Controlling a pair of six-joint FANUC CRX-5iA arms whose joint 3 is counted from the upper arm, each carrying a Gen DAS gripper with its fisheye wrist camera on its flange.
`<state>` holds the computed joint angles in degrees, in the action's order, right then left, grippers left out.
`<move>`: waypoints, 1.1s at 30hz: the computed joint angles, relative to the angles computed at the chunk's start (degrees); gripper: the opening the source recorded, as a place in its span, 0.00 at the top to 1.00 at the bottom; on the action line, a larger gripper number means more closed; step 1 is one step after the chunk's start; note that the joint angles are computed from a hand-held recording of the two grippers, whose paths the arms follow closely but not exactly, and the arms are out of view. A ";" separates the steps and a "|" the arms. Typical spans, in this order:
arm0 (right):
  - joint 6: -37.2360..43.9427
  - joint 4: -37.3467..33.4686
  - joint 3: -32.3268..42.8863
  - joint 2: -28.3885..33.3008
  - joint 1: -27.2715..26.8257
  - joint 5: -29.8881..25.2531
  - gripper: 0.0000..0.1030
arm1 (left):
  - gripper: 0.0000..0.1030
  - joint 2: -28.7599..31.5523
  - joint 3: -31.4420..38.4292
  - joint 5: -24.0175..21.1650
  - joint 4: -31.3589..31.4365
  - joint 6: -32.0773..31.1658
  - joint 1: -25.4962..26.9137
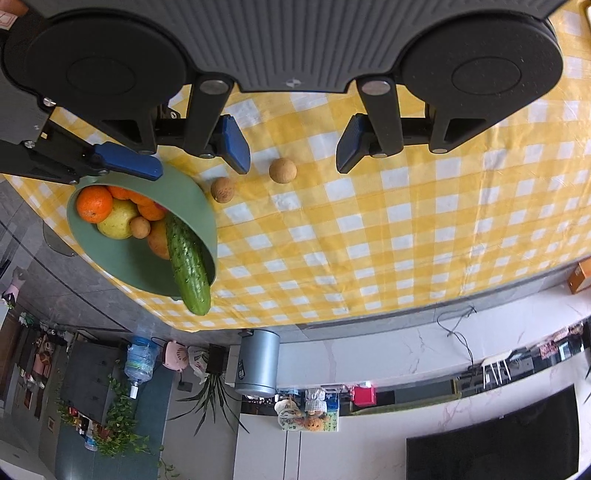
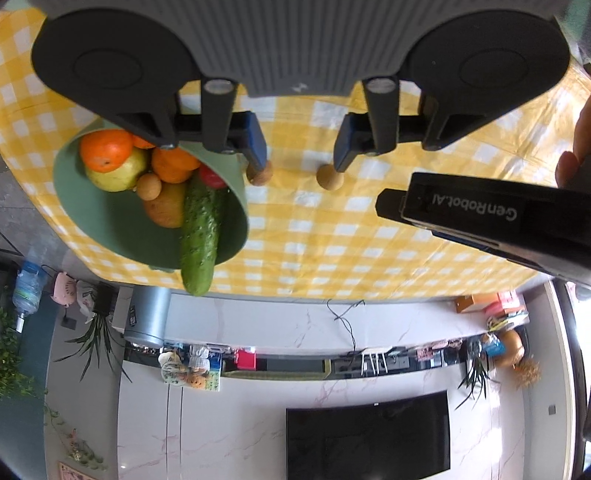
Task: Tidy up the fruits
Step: 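Withdraw both tools toward the two remaining kiwis, then grasp a kiwi with the left tool while the right tool grasps the other kiwi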
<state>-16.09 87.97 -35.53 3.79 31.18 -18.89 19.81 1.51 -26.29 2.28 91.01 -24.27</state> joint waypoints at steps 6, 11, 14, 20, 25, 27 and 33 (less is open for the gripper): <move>5.02 -5.63 2.78 3.29 1.15 -0.35 0.72 | 0.40 1.30 -1.75 2.39 5.34 -3.91 1.35; 7.55 -8.82 4.63 5.25 1.34 -0.55 0.72 | 0.43 1.86 -6.04 6.49 16.51 -12.87 2.82; 9.21 -11.68 6.05 6.62 1.88 -1.67 0.72 | 0.43 2.42 -8.73 9.12 25.55 -20.78 3.04; 13.01 -16.57 9.13 9.64 4.09 -7.00 0.72 | 0.47 4.87 -8.98 9.00 36.66 -29.98 2.76; 12.27 -17.80 10.38 11.01 4.87 -10.75 0.72 | 0.49 7.70 -5.71 7.22 36.20 -30.22 2.40; 11.57 -18.58 10.61 11.29 4.80 -11.24 0.72 | 0.52 8.95 -4.07 6.14 34.83 -28.52 2.48; 9.97 -19.71 11.22 12.05 4.56 -11.61 0.76 | 0.58 10.95 -2.74 5.46 36.27 -27.88 2.32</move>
<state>-6.12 68.26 -24.31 15.84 35.73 -30.49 30.77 -1.23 -20.83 38.55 63.13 -21.95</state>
